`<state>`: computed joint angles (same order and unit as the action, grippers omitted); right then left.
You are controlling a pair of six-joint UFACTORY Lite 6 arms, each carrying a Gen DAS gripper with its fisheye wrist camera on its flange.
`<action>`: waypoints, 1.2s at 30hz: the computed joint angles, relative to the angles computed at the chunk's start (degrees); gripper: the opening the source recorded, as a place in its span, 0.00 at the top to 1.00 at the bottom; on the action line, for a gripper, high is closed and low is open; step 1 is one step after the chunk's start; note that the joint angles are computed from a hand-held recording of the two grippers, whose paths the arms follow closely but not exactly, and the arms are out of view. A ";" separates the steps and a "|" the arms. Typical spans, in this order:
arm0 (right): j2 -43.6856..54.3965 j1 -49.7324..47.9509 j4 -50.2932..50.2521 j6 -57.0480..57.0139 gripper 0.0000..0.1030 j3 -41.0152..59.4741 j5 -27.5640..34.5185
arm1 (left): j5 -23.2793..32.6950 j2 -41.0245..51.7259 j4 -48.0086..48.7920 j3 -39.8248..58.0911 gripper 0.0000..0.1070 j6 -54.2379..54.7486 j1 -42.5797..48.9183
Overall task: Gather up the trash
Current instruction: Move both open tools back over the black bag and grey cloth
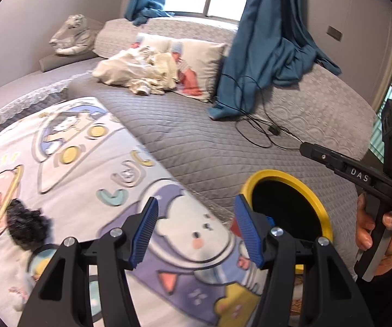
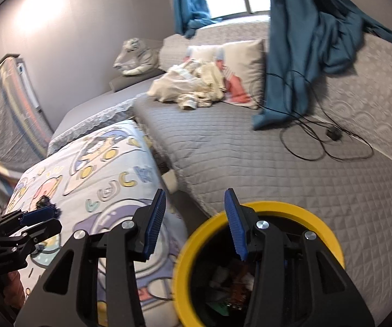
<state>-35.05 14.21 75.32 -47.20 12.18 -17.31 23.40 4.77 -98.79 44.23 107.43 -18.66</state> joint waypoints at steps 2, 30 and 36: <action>4.13 3.99 -1.54 2.62 0.59 3.06 -2.11 | 0.89 -1.23 2.15 -0.75 0.49 -0.84 3.23; 59.19 25.27 8.31 -11.30 0.58 57.48 1.71 | 11.39 3.49 14.32 0.89 0.48 3.87 40.90; 69.30 26.14 20.26 -25.00 0.58 68.86 5.30 | 11.29 8.14 14.56 2.57 0.48 6.36 44.78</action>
<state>34.25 40.35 95.58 -72.19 81.04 -12.01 34.69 12.91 -84.22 46.80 113.79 26.12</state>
